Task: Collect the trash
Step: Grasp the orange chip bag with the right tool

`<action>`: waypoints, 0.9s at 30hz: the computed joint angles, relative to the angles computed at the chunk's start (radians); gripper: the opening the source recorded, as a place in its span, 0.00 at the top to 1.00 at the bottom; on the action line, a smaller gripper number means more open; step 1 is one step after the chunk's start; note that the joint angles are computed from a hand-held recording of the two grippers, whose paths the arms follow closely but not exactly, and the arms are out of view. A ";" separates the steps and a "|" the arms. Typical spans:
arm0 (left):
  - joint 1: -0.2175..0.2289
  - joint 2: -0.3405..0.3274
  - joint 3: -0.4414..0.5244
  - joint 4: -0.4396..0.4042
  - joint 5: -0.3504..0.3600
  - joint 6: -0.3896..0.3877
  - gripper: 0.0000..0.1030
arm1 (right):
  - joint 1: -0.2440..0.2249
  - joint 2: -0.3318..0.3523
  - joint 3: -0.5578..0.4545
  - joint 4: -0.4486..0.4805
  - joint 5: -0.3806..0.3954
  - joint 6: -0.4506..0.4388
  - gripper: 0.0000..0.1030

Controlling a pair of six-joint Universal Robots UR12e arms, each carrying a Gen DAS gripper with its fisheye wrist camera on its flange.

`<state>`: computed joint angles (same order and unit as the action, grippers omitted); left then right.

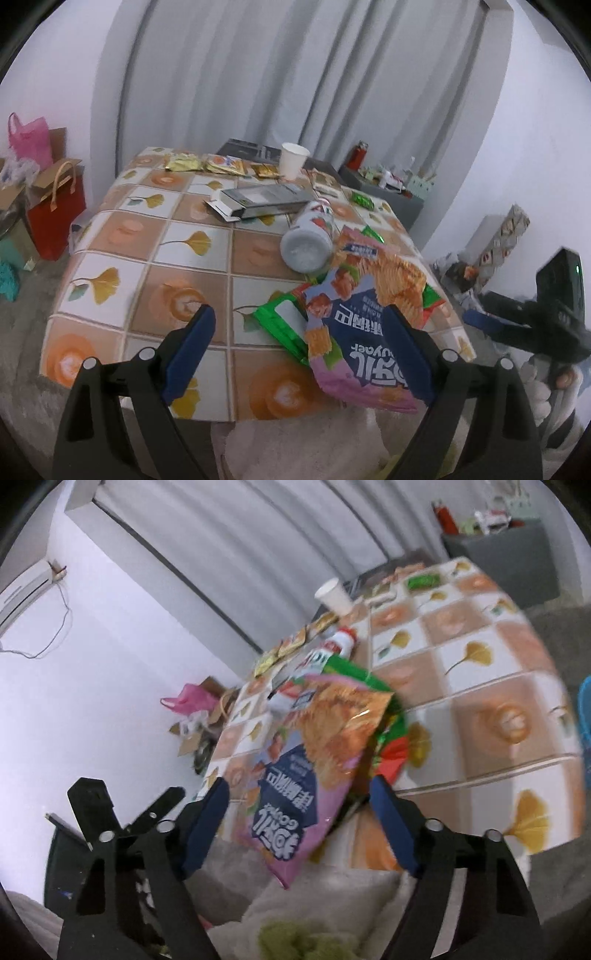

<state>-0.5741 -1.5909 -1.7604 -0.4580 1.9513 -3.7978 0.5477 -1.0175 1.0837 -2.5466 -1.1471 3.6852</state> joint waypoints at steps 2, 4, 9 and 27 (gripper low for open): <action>0.002 -0.017 0.011 -0.001 -0.010 0.020 0.14 | 0.005 0.012 -0.019 0.033 -0.002 0.006 0.41; 0.008 -0.033 0.021 -0.005 -0.020 0.035 0.14 | 0.009 0.026 -0.037 0.068 -0.013 0.021 0.47; 0.032 -0.057 0.026 0.029 -0.079 0.064 0.14 | 0.007 0.048 -0.060 0.121 -0.004 0.072 0.55; 0.084 -0.103 0.026 0.094 -0.398 0.057 0.31 | -0.019 0.074 -0.050 0.082 0.133 0.192 0.91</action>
<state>-0.4898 -1.6936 -1.7347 -0.3641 1.5530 -3.7406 0.5282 -0.9437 1.0335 -2.4648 -1.0137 3.8776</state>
